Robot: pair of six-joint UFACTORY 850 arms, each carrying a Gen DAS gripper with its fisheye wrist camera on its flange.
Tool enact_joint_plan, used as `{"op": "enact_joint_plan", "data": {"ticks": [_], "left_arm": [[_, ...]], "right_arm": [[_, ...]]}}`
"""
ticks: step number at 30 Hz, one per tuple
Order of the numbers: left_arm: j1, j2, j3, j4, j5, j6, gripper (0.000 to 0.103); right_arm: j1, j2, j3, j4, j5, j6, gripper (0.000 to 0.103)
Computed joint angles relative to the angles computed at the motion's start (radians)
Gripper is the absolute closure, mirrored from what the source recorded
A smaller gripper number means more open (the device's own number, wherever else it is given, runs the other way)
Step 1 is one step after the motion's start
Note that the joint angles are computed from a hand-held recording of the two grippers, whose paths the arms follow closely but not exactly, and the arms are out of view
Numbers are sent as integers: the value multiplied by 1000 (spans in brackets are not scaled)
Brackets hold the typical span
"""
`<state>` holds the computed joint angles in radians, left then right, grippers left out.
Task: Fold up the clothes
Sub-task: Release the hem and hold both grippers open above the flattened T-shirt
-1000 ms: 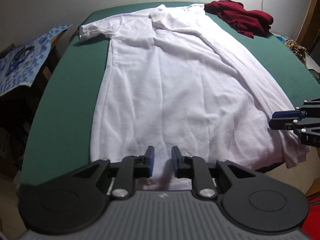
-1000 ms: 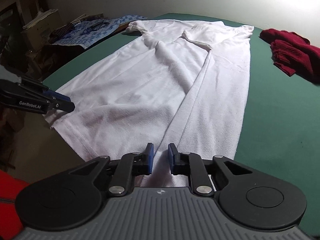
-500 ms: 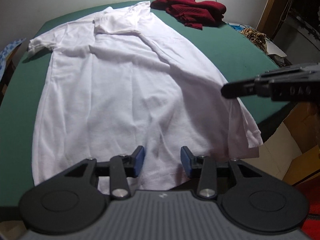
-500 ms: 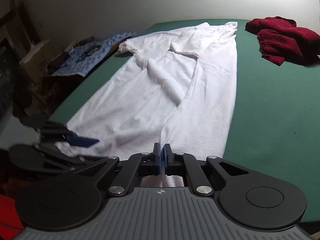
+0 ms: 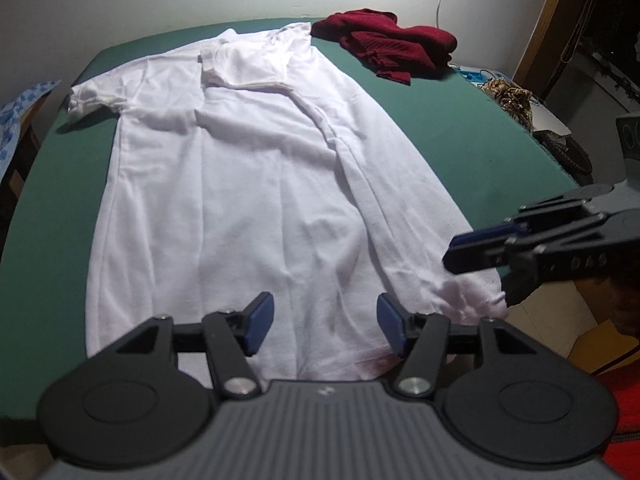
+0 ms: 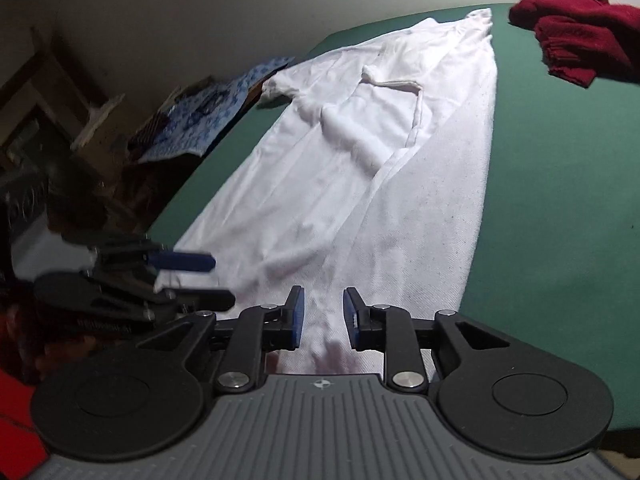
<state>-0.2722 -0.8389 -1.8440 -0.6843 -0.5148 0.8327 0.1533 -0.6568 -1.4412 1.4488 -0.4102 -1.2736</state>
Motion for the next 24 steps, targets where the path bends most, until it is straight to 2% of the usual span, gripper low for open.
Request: {"op": "enact_joint_plan", "data": {"ticks": [3,5,8,11,13,15,17,20,22,24], "left_arm": [[-13,-37,-47,49,-59,-23,41],[-11,-34,-41,56,-92,-10,44],[-9,-29,-29,68,-141,9,43],[-4,-30,-34,62,-146,-8,41],[-2,-37,-48,74,-131,-48,40],[0,-39,-56,92,-113,-84,40],[5,-29,-46,104,-85,-104,38],[14,-11,-23,110,-43,-135,30],[16,-11,-20,125,-28,-165,30],[13,-21,-29,179,-11,-214,30]], "right_arm": [[16,-32,-28,-171,-12,132,90],[17,-31,-25,-195,-26,140,91],[9,-20,-21,-165,-15,96,94],[7,-33,-47,-34,45,-3,91],[9,-73,-98,-22,66,9,90],[14,-115,-145,-155,94,143,92],[8,-104,-132,-203,101,161,93],[-35,-15,-17,-107,76,43,86],[-67,27,36,-145,43,84,82],[-98,41,65,-181,-29,147,81]]}}
